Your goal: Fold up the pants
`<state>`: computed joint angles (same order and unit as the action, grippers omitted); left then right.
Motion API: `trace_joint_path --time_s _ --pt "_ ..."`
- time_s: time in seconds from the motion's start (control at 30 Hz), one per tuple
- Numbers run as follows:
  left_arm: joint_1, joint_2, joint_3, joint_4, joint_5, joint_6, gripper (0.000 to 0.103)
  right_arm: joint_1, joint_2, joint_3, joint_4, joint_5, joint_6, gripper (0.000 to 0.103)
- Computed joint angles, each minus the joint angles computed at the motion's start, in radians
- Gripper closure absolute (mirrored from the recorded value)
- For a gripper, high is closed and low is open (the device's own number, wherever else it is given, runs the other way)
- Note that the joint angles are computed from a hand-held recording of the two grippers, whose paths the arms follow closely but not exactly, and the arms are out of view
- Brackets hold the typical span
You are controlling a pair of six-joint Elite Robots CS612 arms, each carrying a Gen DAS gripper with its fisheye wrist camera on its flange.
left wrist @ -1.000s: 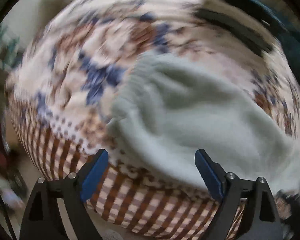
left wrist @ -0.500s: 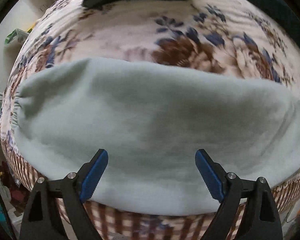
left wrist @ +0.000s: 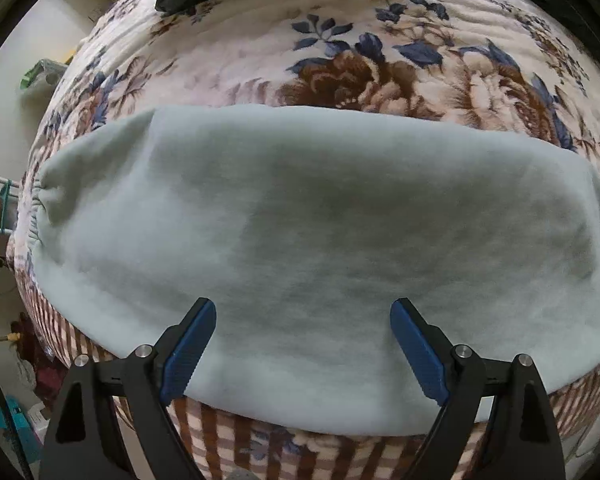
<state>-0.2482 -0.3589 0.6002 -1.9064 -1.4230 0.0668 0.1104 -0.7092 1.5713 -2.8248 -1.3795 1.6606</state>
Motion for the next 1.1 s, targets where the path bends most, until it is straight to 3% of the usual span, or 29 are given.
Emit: trace_joint_path --time_s 0.03,0.1,0.17,0.2,0.27,0.37,0.4,0.43,0.47,0.6,0.7,0.8,0.87,0.93,1.0,1.1 --pt "0.0 -0.003 -0.002 0.007 -0.01 -0.008 0.014 -0.011 0.003 0.02 -0.051 0.034 0.027 0.084" --pt "-0.003 -0.028 0.027 -0.012 -0.064 -0.024 0.014 -0.012 -0.023 0.059 -0.102 -0.022 0.06 0.079" --pt "-0.013 -0.056 0.067 -0.05 -0.093 -0.02 0.014 -0.005 -0.064 0.097 -0.101 -0.13 0.084 0.043" --pt "-0.02 -0.066 0.081 -0.061 -0.11 -0.013 0.014 -0.004 -0.09 0.124 -0.091 -0.201 0.117 0.036" --pt "-0.037 -0.068 0.089 -0.062 -0.125 -0.006 0.014 -0.015 -0.106 0.15 -0.083 -0.26 0.139 0.033" --pt "-0.054 -0.041 0.047 -0.027 -0.149 -0.022 0.014 -0.054 -0.1 0.175 -0.093 -0.282 0.143 0.033" --pt "-0.061 -0.033 0.036 -0.025 -0.151 -0.025 0.014 -0.068 -0.093 0.179 -0.098 -0.274 0.134 0.034" --pt "-0.067 -0.025 0.026 -0.025 -0.152 -0.024 0.014 -0.079 -0.086 0.186 -0.121 -0.272 0.122 0.049" --pt "-0.073 -0.014 0.009 -0.024 -0.153 -0.021 0.014 -0.084 -0.077 0.179 -0.134 -0.281 0.1 0.09" --pt "-0.08 -0.001 -0.011 -0.042 -0.142 -0.006 0.014 -0.085 -0.087 0.144 -0.014 -0.341 0.042 0.089" --pt "-0.071 0.014 -0.043 -0.008 -0.139 -0.016 0.014 -0.114 -0.058 0.15 -0.053 -0.194 0.036 0.085" --pt "-0.052 0.016 -0.067 0.024 -0.165 -0.04 0.014 -0.113 -0.084 0.114 0.054 -0.173 -0.047 0.062" --pt "-0.035 0.013 -0.077 0.034 -0.184 -0.049 0.014 -0.088 -0.104 0.065 0.138 -0.214 -0.135 0.031" --pt "-0.013 0.012 -0.094 0.042 -0.198 -0.061 0.014 -0.049 -0.102 -0.02 0.228 -0.266 -0.281 0.022" --pt "0.014 0.03 -0.15 0.079 -0.207 -0.083 0.014 -0.019 -0.076 -0.119 0.322 -0.259 -0.413 0.022" --pt "0.057 0.097 -0.302 0.162 -0.181 -0.13 0.014 0.012 0.007 -0.281 0.383 -0.108 -0.549 0.022"
